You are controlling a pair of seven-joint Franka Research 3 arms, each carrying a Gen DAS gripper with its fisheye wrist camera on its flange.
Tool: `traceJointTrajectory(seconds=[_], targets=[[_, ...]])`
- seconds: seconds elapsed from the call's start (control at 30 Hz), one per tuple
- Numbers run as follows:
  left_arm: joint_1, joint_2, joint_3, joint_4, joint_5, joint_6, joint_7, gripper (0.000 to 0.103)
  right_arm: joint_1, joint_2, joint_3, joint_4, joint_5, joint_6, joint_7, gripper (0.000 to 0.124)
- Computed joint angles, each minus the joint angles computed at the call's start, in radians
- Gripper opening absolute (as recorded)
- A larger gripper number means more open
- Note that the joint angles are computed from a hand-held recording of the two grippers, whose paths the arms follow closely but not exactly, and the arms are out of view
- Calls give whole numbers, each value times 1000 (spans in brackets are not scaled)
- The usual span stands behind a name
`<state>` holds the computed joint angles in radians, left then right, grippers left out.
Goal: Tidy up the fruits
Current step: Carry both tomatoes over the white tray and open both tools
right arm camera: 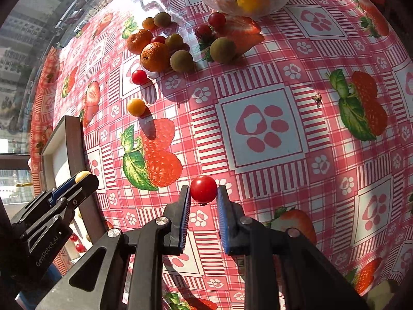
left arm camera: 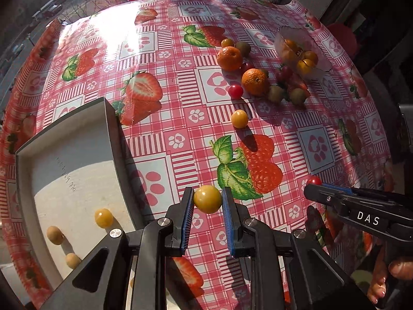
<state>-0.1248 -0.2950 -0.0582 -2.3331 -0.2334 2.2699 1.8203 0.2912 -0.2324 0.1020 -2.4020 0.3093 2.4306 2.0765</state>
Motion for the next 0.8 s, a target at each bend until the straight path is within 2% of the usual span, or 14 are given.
traceJointTrajectory(seconds=[0.43, 0.8], targets=[[31, -53, 40, -23, -12, -6, 22, 23, 37, 31, 32, 73, -42, -27, 45, 22], [88, -77, 85, -36, -6, 4, 47, 23, 91, 125, 57, 206, -94, -42, 68, 22]])
